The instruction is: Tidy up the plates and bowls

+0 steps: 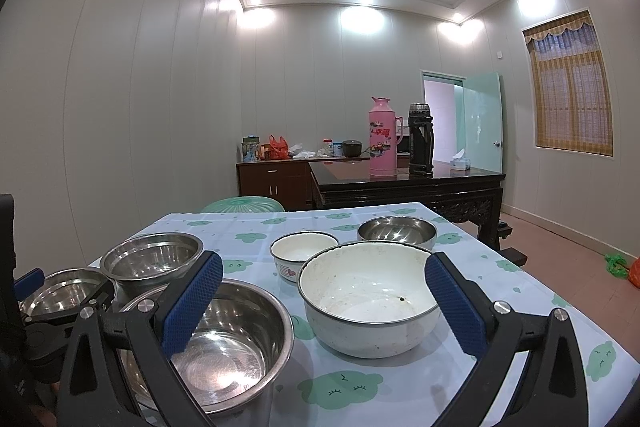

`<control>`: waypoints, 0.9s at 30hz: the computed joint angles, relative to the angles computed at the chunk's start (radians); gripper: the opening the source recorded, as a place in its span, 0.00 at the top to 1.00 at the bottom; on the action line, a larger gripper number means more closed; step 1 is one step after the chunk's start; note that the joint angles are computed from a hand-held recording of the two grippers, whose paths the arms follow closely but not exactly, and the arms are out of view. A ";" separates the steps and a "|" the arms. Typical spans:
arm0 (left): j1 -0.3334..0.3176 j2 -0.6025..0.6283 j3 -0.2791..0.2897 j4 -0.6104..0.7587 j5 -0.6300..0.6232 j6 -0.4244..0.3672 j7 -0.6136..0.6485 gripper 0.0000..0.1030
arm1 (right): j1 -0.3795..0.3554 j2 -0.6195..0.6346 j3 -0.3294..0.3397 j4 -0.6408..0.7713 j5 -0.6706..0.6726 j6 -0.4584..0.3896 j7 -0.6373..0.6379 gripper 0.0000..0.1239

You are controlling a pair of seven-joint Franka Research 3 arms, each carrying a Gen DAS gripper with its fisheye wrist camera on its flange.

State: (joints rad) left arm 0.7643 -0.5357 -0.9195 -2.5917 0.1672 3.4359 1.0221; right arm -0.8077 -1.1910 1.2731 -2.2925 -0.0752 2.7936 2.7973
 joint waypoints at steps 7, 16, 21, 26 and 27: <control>0.002 0.000 -0.002 0.001 0.000 -0.001 -0.001 0.00 | -0.001 -0.001 0.001 0.001 -0.002 -0.001 0.003 0.17; 0.002 0.000 -0.002 0.001 0.001 -0.002 -0.002 0.00 | -0.005 0.000 0.003 0.005 -0.001 0.001 0.001 0.17; 0.002 -0.001 -0.002 0.001 0.001 -0.001 -0.002 0.00 | -0.006 0.002 0.003 0.006 0.000 0.002 0.000 0.17; 0.001 -0.001 -0.002 0.001 0.001 -0.003 -0.003 0.00 | -0.009 0.006 0.005 0.008 0.001 0.004 -0.003 0.17; 0.002 -0.001 -0.002 0.002 0.002 -0.003 -0.003 0.00 | -0.010 0.006 0.006 0.008 0.002 0.005 -0.002 0.17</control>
State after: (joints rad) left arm 0.7665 -0.5365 -0.9216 -2.5900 0.1690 3.4332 1.0193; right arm -0.8175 -1.1854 1.2790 -2.2845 -0.0736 2.7989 2.7949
